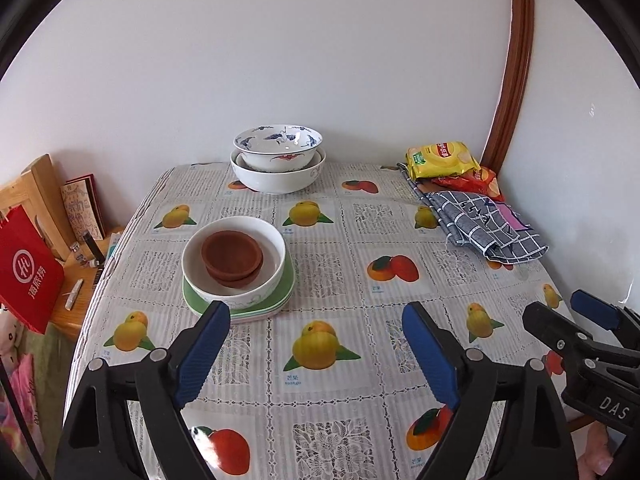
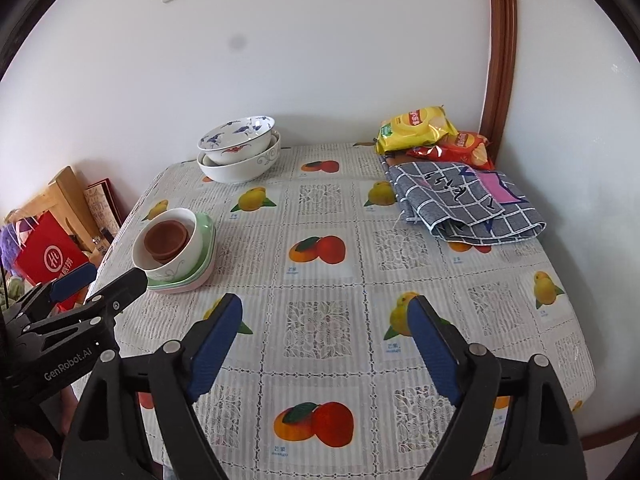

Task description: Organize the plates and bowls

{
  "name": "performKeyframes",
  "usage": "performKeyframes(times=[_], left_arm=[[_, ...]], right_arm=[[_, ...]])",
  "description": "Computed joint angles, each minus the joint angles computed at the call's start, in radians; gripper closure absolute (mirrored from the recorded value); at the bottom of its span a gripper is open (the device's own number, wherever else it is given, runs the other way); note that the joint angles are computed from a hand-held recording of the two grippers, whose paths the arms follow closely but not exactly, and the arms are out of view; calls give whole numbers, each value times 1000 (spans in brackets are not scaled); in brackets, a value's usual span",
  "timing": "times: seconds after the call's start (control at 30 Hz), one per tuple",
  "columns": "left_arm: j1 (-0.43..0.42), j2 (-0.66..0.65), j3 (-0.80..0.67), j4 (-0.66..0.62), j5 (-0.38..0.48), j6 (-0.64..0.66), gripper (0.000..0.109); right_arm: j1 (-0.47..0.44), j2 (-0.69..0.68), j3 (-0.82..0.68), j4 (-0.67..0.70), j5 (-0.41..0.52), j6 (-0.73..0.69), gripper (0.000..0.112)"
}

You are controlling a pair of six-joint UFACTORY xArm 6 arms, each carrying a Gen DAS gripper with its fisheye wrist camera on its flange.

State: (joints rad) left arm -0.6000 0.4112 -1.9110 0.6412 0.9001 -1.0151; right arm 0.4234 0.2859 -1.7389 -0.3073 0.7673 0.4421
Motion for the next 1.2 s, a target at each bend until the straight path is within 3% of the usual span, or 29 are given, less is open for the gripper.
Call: performKeyframes(times=[0.17,0.37,0.8,1.2], left_arm=[[-18,2,-8,-2,30,-5,15],[-39,-7,-5,34,82,-35,15],[-59,-25,14,33,72,-36,12],[-64,-23,10,27,56,-30,12]], right_arm=[[-10,-46,53,30,4,7,22],[1,-72,81,-37,25,36,22],[-23,-142,169,29,-42,78,22],[-18,-161,181,-38,-7,94,22]])
